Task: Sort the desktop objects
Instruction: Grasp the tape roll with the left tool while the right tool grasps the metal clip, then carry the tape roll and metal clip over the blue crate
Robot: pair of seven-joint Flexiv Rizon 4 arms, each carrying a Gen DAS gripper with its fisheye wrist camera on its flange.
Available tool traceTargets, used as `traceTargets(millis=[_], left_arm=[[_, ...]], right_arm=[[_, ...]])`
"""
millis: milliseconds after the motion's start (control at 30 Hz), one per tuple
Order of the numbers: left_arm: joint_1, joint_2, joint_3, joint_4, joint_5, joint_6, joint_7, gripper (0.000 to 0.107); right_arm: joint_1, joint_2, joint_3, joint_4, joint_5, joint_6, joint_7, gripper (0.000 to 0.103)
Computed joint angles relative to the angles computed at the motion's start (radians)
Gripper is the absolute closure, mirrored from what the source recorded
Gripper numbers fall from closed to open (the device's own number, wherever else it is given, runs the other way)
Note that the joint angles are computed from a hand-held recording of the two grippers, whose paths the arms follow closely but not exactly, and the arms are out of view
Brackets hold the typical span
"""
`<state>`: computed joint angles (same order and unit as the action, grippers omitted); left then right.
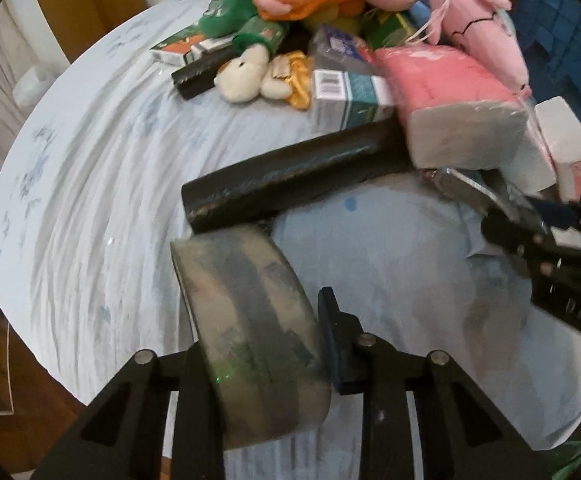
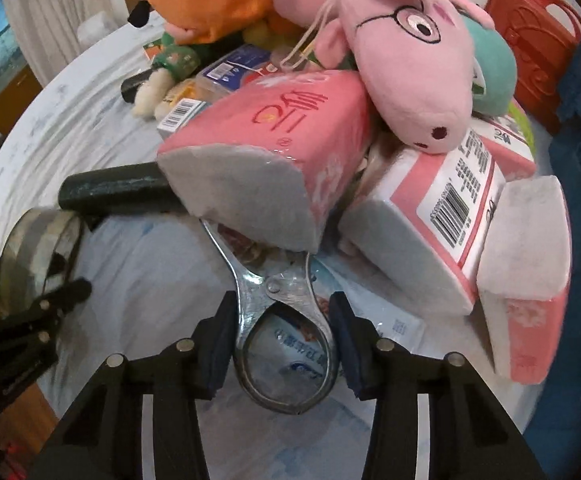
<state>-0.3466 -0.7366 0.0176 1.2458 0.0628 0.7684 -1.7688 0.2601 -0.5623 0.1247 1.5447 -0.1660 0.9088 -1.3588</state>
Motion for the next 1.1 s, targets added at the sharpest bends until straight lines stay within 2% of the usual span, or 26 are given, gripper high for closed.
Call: traceTargets(millis=[267,300,467,500,567,733,867,1100], left_arm=[[0.006,0.055,-0.023,0.060,-0.015,0.080,0.047,0.082],[-0.020,0.063,-0.019,0.072,-0.005,0.096,0.024,0.082],[-0.034,0.124,-0.038,0.108,0.033,0.157,0.010,0.082],[-0.043,0.122,-0.022,0.084,0.013,0.159,0.031,0.082],[-0.034,0.160,-0.024,0.131,0.018,0.220,0.045,0.082],[-0.052,0.219,-0.018,0.153,0.042,0.312,0.038,0.082],[-0.060,0.230,-0.027,0.129,0.037,0.364,0.051,0.082],[-0.141,0.226,-0.006,-0.003,0.088,0.382,0.012,0.082]], right_arm=[[-0.020,0.110,0.002,0.122,0.023,0.037,0.032,0.058],[-0.020,0.120,0.000,0.134,0.019,0.047,0.039,0.058],[-0.012,0.196,-0.020,0.197,-0.029,0.120,0.100,0.058],[-0.003,0.204,-0.025,0.199,-0.047,0.131,0.122,0.058],[0.006,0.233,-0.034,0.222,-0.084,0.160,0.159,0.058],[0.027,0.317,-0.064,0.280,-0.220,0.233,0.286,0.058],[0.036,0.386,-0.104,0.320,-0.418,0.293,0.455,0.058],[-0.064,0.504,-0.095,0.344,-0.639,0.338,0.609,0.058]])
